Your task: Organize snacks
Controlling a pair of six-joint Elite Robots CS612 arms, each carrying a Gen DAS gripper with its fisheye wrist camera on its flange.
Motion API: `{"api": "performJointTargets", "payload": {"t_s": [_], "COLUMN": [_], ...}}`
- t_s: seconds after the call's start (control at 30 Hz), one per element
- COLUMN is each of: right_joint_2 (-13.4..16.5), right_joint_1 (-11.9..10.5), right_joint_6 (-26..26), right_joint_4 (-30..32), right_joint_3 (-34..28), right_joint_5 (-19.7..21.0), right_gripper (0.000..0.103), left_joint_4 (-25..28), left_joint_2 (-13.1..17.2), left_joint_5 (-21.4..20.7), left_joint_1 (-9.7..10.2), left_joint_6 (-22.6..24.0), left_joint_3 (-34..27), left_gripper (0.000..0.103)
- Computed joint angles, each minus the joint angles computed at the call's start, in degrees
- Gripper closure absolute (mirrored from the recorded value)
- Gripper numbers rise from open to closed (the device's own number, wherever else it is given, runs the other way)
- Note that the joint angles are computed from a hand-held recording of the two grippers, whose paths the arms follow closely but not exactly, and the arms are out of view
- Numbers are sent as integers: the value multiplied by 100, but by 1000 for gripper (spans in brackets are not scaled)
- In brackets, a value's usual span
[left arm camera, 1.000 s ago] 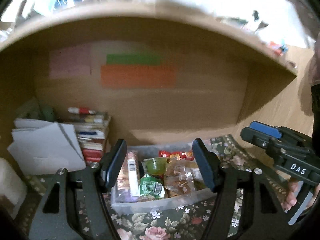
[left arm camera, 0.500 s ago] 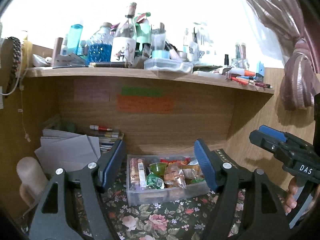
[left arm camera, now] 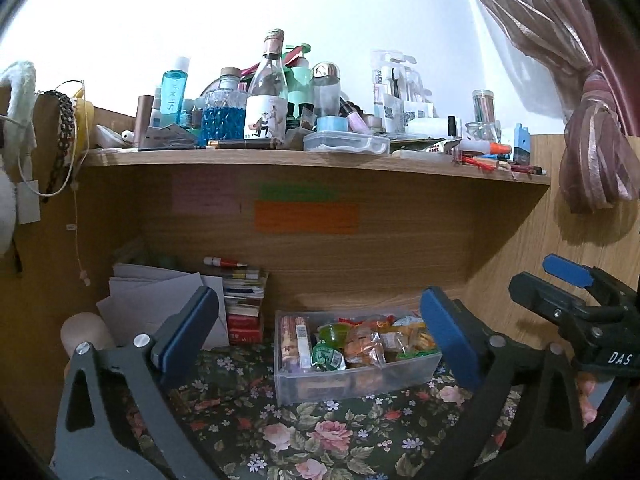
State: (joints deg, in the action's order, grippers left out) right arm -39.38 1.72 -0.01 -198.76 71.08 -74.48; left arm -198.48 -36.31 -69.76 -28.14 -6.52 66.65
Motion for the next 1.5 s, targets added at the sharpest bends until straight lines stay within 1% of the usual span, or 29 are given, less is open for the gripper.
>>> {"api": "performJointTargets", "payload": {"t_s": [0.43,0.83,1.23,1.5], "right_joint_2": [-20,-20,-32,-19], "right_joint_1": [0,-21,-19,-31], "right_joint_6": [61,91,104,108], "right_joint_4": [-66,-130,-146,-78], "right_joint_3": [66,87,116,93], "right_joint_5": [-80,-56,-98,-75], "right_gripper": [0,0,0,0], "left_joint_4": [3,5,6,19], "left_joint_2": [-15,-17,-13,-8], "left_joint_5": [-16,25,-116,-103], "left_joint_1": [-1,-24,-11,-25], "left_joint_6": [-17,-4,61,21], "left_joint_3": [40,40,25,17], "left_gripper": [0,0,0,0]}}
